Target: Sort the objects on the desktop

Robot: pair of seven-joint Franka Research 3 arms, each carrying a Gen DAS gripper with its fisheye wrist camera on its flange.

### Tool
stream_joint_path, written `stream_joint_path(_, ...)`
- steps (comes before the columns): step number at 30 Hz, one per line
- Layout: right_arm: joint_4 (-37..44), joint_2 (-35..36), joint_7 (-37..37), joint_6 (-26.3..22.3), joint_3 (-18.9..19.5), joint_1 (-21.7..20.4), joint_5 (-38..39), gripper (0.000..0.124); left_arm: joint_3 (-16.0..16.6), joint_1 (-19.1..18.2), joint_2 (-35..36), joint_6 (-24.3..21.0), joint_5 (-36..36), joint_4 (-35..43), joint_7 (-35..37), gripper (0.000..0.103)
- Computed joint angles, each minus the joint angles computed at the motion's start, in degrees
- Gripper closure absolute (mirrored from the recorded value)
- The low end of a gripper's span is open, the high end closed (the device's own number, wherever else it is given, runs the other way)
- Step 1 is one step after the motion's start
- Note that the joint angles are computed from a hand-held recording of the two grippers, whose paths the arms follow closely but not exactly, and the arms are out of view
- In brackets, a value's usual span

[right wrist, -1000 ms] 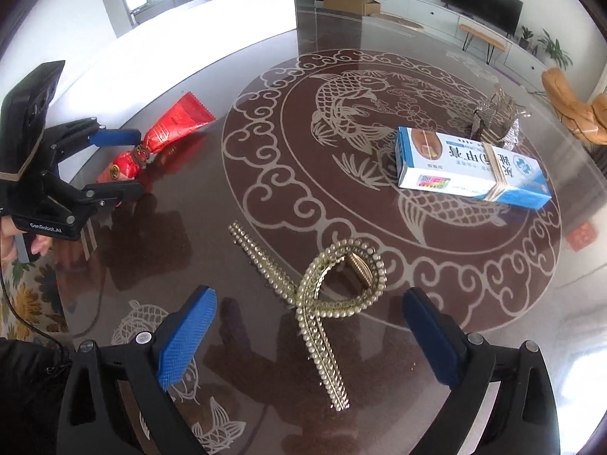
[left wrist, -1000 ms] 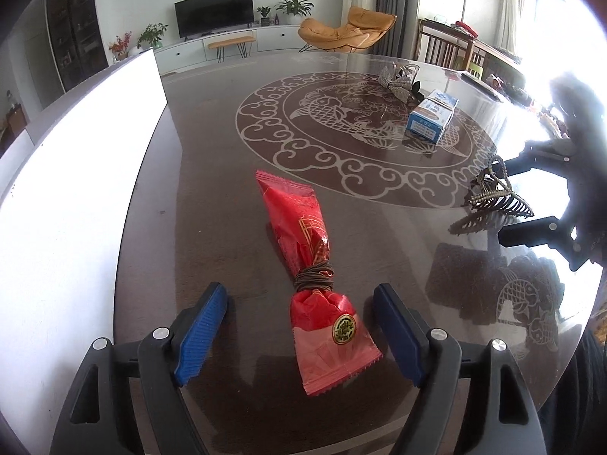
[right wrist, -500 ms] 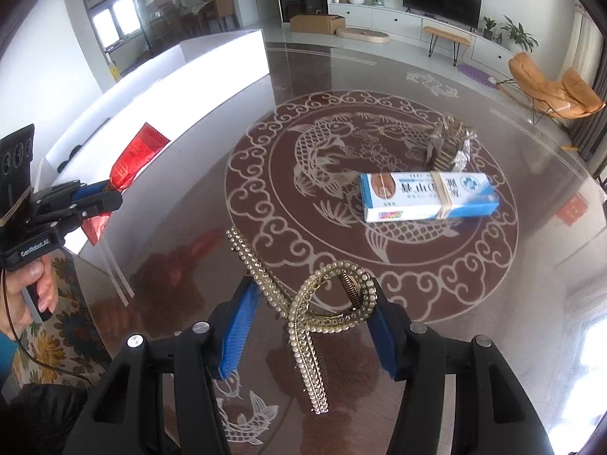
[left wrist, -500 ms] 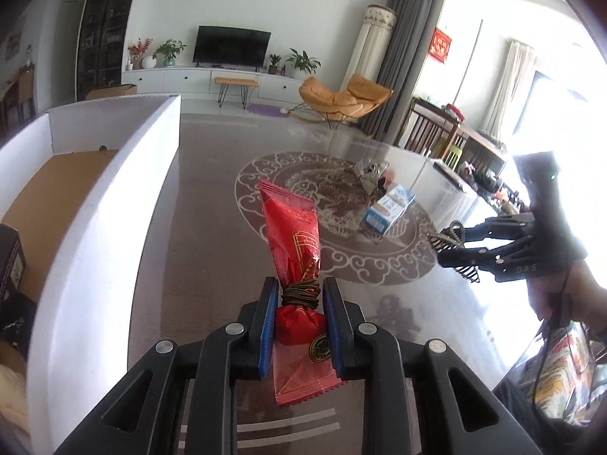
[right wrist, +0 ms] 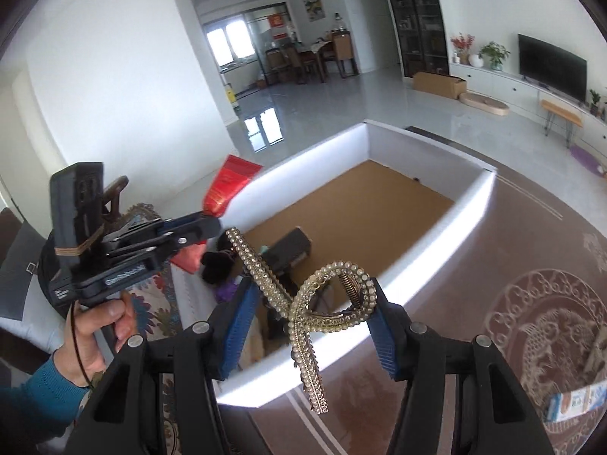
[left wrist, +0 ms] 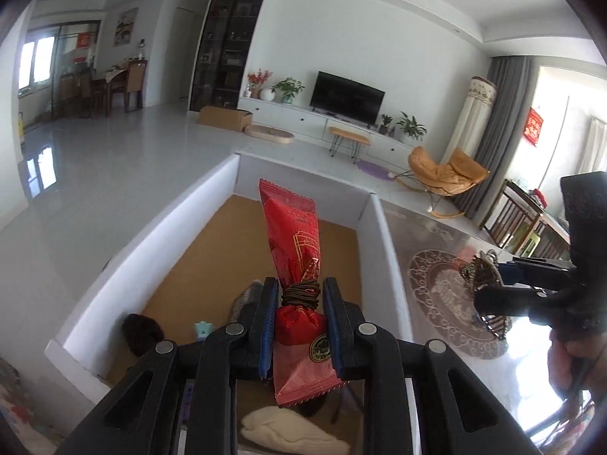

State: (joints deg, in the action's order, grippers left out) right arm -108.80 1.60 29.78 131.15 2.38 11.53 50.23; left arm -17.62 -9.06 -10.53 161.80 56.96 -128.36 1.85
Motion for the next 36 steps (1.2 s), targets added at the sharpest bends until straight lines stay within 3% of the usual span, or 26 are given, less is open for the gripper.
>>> stream_joint_path(3,0.4,2.3,2.1,2.0,2.4,2.8,-1.8,0.067,2.4,-0.3,0.9,-1.5,-7.1,-2.0,6.1,0.08)
stream_joint_path(8,0.4,7.0,8.1,7.0,4.1,5.6,-6.1,0.066,3.3,-0.6,3.6,-2.8,-13.7,-3.1,9.8,0.077)
stream_joint_path(9,0.6,7.8,8.9,6.9,4.2,5.6,-6.3,0.061,3.6,-0.8,4.0,-2.2,-15.1,-3.6,10.5,0.075)
stream_joint_path(10,1.0,8.5,9.8,6.6,4.3,5.6,-6.8,0.048,3.5,-0.9,4.3,-1.8,-15.6,-3.9,10.2,0.062)
stream_joint_path(12,-0.2,8.0,9.2,8.3,4.6,5.3,-6.3,0.038,3.0,-0.7,4.6,-1.2,-13.2,-3.7,8.5,0.048)
stream_joint_path(14,-2.3,6.0,4.3,9.6,4.9,4.2,-1.9,0.038,1.7,-0.8,4.5,-4.0,-9.1,-2.4,4.6,0.019)
stream_joint_path(16,-5.3,3.0,-0.9,12.6,4.6,3.6,2.9,0.034,1.1,-1.1,3.8,-5.0,-4.2,-1.6,0.5,0.018)
stream_joint_path(19,-11.9,-2.2,-13.8,20.9,3.1,3.1,13.6,0.021,0.0,-2.2,3.2,-5.7,0.0,-0.3,-3.0,0.018)
stream_joint_path(23,-18.7,-4.3,-32.9,32.6,-0.4,2.4,26.8,0.021,-1.1,-4.6,5.0,-4.0,3.8,3.3,-4.1,0.018)
stream_joint_path(25,-20.6,-3.1,-37.6,37.0,-2.1,0.7,29.4,0.021,-1.7,-6.4,6.3,-3.0,4.6,5.5,-3.0,0.018)
stream_joint_path(31,-23.9,1.4,-24.5,42.6,-6.4,-7.9,16.6,0.021,-2.2,-13.5,16.8,0.6,6.0,18.2,3.7,0.013)
stream_joint_path(34,-23.8,2.5,-14.7,43.0,-8.3,-12.0,7.4,0.021,-2.2,-17.1,24.4,0.8,3.0,25.9,9.8,0.003)
stream_joint_path(36,-23.9,2.9,-4.6,41.6,-10.0,-13.6,-1.7,0.021,-2.6,-18.9,30.2,-0.3,-0.7,31.0,14.7,0.003)
